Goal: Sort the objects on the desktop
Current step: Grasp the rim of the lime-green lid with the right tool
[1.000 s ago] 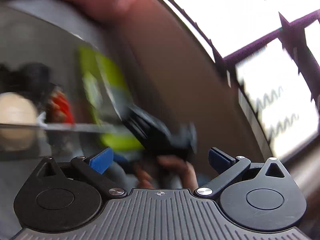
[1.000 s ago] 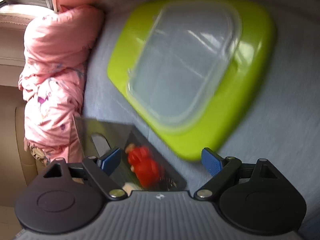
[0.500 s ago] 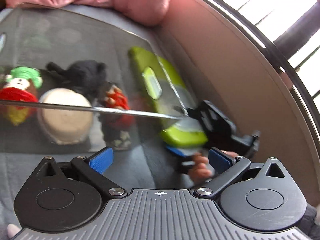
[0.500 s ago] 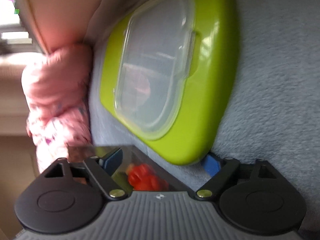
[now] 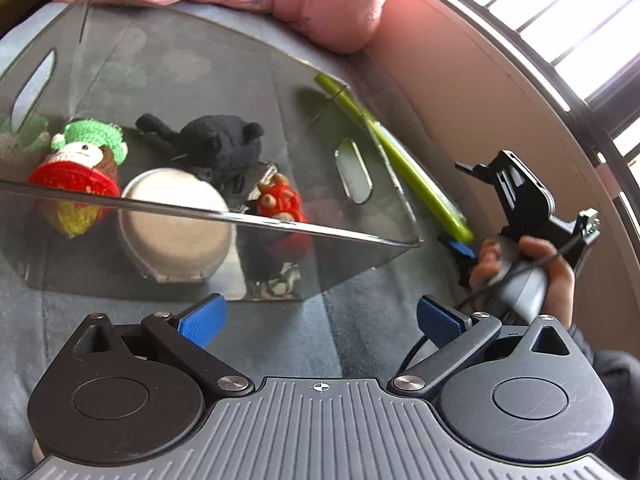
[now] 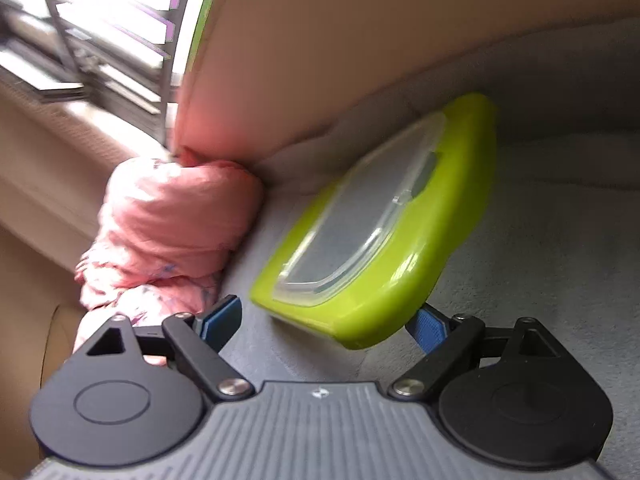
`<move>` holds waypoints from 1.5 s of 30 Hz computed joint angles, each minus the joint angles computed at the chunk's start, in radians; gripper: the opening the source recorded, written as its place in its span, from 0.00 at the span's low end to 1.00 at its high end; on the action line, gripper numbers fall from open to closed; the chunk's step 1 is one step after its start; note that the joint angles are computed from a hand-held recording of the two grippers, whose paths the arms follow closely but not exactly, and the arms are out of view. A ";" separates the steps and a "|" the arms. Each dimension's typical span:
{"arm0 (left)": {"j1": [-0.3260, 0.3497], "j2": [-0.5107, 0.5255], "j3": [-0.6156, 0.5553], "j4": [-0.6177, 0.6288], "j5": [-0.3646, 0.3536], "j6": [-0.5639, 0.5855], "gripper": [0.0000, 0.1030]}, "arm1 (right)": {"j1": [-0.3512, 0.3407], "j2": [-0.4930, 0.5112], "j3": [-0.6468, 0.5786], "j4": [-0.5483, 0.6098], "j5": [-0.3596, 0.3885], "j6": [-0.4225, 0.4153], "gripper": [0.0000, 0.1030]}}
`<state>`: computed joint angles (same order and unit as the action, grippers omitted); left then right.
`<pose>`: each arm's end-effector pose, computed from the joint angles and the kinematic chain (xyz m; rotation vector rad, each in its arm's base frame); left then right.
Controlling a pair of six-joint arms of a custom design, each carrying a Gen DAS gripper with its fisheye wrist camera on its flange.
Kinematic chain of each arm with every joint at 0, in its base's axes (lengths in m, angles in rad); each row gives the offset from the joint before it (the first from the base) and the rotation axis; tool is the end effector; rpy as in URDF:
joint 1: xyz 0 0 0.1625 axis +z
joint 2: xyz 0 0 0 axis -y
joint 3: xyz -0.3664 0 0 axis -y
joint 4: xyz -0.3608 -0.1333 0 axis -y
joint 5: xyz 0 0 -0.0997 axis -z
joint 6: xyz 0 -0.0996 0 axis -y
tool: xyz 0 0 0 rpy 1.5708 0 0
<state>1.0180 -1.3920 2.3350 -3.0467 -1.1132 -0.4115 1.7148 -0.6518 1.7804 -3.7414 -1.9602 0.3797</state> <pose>-0.0635 -0.4406 0.2047 0.0203 2.8243 -0.9860 0.1771 -0.5559 0.0983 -0.6012 -2.5613 1.5826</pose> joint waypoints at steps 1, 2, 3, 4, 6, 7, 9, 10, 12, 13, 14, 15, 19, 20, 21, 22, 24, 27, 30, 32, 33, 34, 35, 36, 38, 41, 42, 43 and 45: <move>0.003 0.001 -0.002 0.006 -0.003 -0.004 1.00 | -0.011 -0.013 -0.013 0.051 0.008 0.047 0.87; 0.004 0.000 -0.001 0.008 -0.002 -0.005 1.00 | -0.024 -0.026 -0.024 0.104 0.020 0.098 0.87; 0.005 0.000 0.000 0.010 -0.002 -0.006 1.00 | -0.034 -0.036 -0.038 0.150 0.033 0.151 0.88; 0.010 0.005 -0.002 0.008 -0.003 0.000 1.00 | -0.045 -0.044 -0.053 0.196 0.043 0.205 0.89; 0.018 0.012 -0.004 0.006 -0.005 0.011 1.00 | -0.049 -0.025 -0.125 0.279 0.035 0.263 0.90; 0.025 0.016 -0.004 -0.002 -0.012 0.017 1.00 | -0.052 -0.026 -0.147 0.314 0.032 0.258 0.90; 0.055 0.021 -0.007 -0.018 -0.076 0.035 1.00 | -0.054 -0.025 -0.180 0.351 0.030 0.216 0.88; 0.077 0.024 -0.011 -0.024 -0.131 0.042 1.00 | -0.053 -0.027 -0.195 0.371 0.035 0.172 0.78; 0.131 0.035 -0.028 -0.029 -0.277 0.057 1.00 | -0.046 -0.032 -0.227 0.418 0.059 0.053 0.49; 0.157 0.043 -0.038 -0.030 -0.352 0.065 1.00 | -0.048 -0.042 -0.224 0.411 0.108 -0.023 0.42; 0.172 0.051 -0.045 -0.031 -0.405 0.076 1.00 | -0.045 -0.051 -0.218 0.399 0.142 -0.068 0.37; 0.179 0.057 -0.050 -0.029 -0.439 0.089 1.00 | -0.039 -0.062 -0.210 0.388 0.164 -0.103 0.35; 0.152 0.057 -0.081 0.021 -0.527 0.068 1.00 | -0.022 -0.110 -0.136 0.253 0.223 -0.269 0.31; 0.148 0.069 -0.096 -0.013 -0.583 0.050 1.00 | -0.022 -0.123 -0.111 0.216 0.235 -0.294 0.31; 0.130 0.085 -0.121 -0.048 -0.601 0.009 1.00 | -0.025 -0.147 -0.079 0.205 0.244 -0.296 0.31; 0.108 0.098 -0.155 -0.042 -0.576 -0.035 1.00 | -0.029 -0.173 -0.052 0.218 0.247 -0.278 0.31; 0.054 0.143 -0.274 0.090 -0.471 -0.139 1.00 | -0.040 -0.201 -0.040 0.285 0.242 -0.210 0.31; 0.022 0.266 -0.482 0.272 -0.391 -0.224 1.00 | -0.079 -0.274 0.037 0.333 0.262 -0.095 0.31; 0.010 0.384 -0.605 0.248 -0.307 -0.259 1.00 | -0.109 -0.335 0.117 0.306 0.284 -0.049 0.31; 0.018 0.460 -0.695 0.259 -0.277 -0.268 1.00 | -0.124 -0.353 0.135 0.308 0.304 -0.021 0.31; 0.027 0.502 -0.762 0.321 -0.265 -0.265 1.00 | -0.133 -0.359 0.143 0.306 0.325 -0.010 0.31; 0.034 0.535 -0.813 0.371 -0.250 -0.270 1.00 | -0.140 -0.365 0.150 0.308 0.349 -0.005 0.31; 0.042 0.566 -0.856 0.415 -0.236 -0.284 1.00 | -0.145 -0.368 0.158 0.302 0.370 -0.003 0.28; 0.051 0.595 -0.888 0.436 -0.234 -0.306 1.00 | -0.150 -0.377 0.175 0.292 0.391 -0.009 0.28; 0.077 0.627 -0.902 0.391 -0.289 -0.343 1.00 | -0.152 -0.379 0.191 0.268 0.432 -0.024 0.26; 0.112 0.693 -0.951 0.307 -0.384 -0.427 1.00 | -0.167 -0.421 0.255 0.230 0.480 -0.068 0.24; 0.115 0.718 -0.991 0.343 -0.382 -0.458 1.00 | -0.171 -0.429 0.268 0.224 0.483 -0.074 0.24; 0.119 0.743 -1.033 0.378 -0.381 -0.489 1.00 | -0.177 -0.429 0.272 0.218 0.485 -0.066 0.22; 0.099 0.774 -1.086 0.464 -0.294 -0.531 1.00 | -0.185 -0.400 0.228 0.243 0.504 -0.015 0.21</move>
